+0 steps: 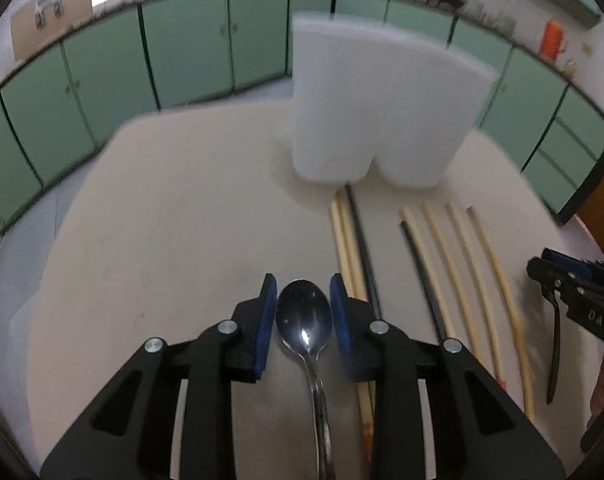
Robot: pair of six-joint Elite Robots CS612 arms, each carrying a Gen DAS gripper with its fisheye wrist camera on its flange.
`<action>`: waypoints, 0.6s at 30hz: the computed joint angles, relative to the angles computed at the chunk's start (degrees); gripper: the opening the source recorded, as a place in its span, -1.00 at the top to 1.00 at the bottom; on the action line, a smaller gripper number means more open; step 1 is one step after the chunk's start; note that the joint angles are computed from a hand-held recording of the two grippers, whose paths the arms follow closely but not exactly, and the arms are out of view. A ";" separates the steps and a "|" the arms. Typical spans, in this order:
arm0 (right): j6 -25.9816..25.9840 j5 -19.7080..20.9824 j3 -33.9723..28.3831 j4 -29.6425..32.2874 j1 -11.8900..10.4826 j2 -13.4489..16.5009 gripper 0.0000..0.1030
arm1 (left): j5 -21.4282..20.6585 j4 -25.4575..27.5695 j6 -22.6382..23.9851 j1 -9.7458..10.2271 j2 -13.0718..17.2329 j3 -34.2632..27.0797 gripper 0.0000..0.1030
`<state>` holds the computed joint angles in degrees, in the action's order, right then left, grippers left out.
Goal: Organize utensils
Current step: 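Lower both spoons into the white utensil holder and open both tools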
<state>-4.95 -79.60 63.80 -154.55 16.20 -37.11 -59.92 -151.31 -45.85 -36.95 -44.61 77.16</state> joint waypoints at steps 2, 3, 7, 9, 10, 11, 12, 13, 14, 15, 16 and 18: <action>-2.04 -0.18 2.76 -7.15 0.07 -0.81 0.33 | 3.87 -5.68 1.85 -1.17 -0.29 1.74 0.49; -2.56 -0.06 3.71 -9.91 0.09 -1.05 0.33 | 5.37 -7.67 2.46 -1.47 -0.24 2.14 0.49; 0.61 5.41 4.11 -15.27 -0.94 -0.81 0.33 | 10.38 -17.00 2.83 -2.99 -0.50 4.45 0.49; 1.40 6.33 3.31 -18.24 -0.97 -0.30 0.33 | 12.15 -21.38 4.09 -3.03 -0.80 5.92 0.49; 1.47 6.80 2.70 -19.18 -0.95 0.02 0.33 | 13.22 -23.54 5.50 -3.00 -0.92 6.23 0.49; 1.41 7.74 2.46 -20.90 -0.98 0.16 0.33 | 13.84 -25.87 6.30 -2.61 -1.87 8.24 0.49; 1.36 8.23 1.93 -22.03 -0.94 0.40 0.33 | 14.00 -27.43 8.18 -2.44 -1.66 7.86 0.49; 1.42 8.79 1.36 -23.14 -0.93 0.66 0.33 | 14.68 -29.02 8.88 -2.72 -1.64 8.27 0.49; 1.69 9.35 0.97 -24.11 -0.95 0.83 0.33 | 15.03 -30.43 9.50 -2.72 -1.45 7.96 0.50; 2.09 9.82 0.41 -24.77 -0.96 1.11 0.33 | 15.37 -31.19 9.69 -2.94 -1.56 8.01 0.50; 2.58 10.49 0.44 -25.58 -1.13 1.07 0.33 | 15.76 -32.35 10.23 -3.02 -1.66 8.16 0.50; 4.64 12.50 -1.45 -26.59 -1.30 1.86 0.33 | 16.88 -34.37 11.73 -3.30 -1.51 7.59 0.50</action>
<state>-0.31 -67.10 62.34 -181.14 14.90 -35.24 -43.05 -185.68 -34.12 -40.25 -46.12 84.75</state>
